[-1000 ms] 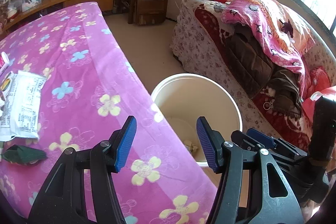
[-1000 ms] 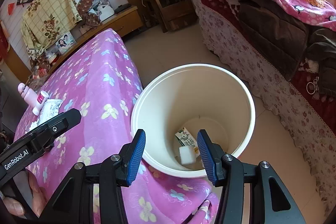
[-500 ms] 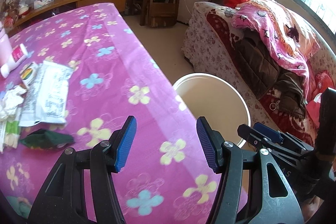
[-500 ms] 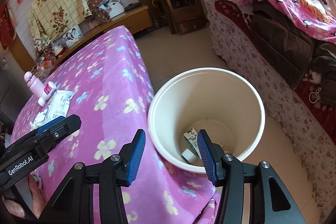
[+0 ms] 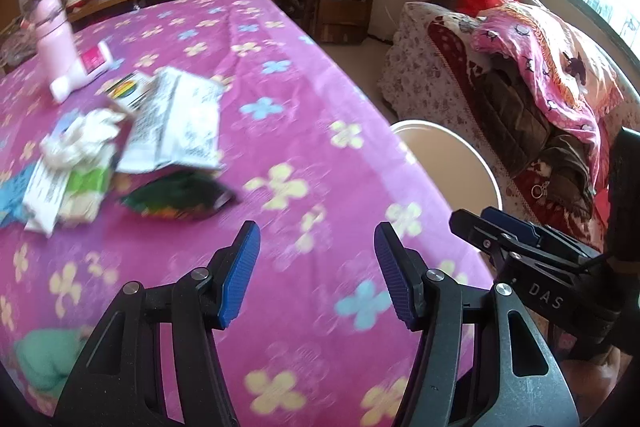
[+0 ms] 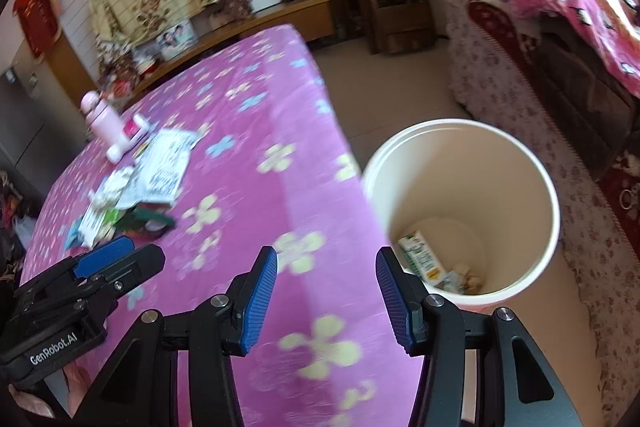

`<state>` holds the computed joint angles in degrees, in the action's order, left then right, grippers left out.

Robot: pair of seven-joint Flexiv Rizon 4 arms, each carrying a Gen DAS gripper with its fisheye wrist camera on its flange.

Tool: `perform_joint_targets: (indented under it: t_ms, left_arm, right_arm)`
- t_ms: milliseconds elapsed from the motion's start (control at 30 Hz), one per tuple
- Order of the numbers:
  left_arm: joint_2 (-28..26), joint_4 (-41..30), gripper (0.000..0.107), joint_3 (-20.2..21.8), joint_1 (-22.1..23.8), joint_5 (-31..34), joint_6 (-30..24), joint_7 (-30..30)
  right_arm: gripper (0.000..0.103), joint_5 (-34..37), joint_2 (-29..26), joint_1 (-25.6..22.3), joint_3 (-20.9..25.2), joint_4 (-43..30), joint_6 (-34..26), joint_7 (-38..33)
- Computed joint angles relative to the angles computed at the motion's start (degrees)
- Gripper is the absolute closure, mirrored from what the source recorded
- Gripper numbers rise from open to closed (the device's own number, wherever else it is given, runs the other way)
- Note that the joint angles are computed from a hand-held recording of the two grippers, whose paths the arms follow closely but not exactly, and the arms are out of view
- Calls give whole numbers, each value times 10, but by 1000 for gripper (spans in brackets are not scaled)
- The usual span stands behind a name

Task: Collect trash
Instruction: 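Move both tools back over the table toward the green towel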

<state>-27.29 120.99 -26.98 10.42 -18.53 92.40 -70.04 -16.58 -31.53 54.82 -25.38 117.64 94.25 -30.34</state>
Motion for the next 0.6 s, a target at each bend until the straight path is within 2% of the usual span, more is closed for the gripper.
perform_joint_targets:
  t_ms: [133,333,433,500,600]
  left_arm:
    - [20,33,49,-4,25,-2,1,2]
    - [46,83,49,-54,101,-20,-3,23]
    - [63,117,49,-124,182,-35,-2,49]
    - [74,137,48,-167,237,-38,-6,65]
    - [91,165,46,-240,332,-42,-20,94]
  right_arm:
    - [54,-11,-7,-31,55,-28,-15,-9]
    - [53,-48,-21,-64,116,-70,-44,-12]
    - [52,-62,-28,-83,148,-89,-57,-14]
    - [46,-72,-34,-98,171,-104,-65,-19]
    - [44,-83,-44,-112,197,-125,-74,-28]
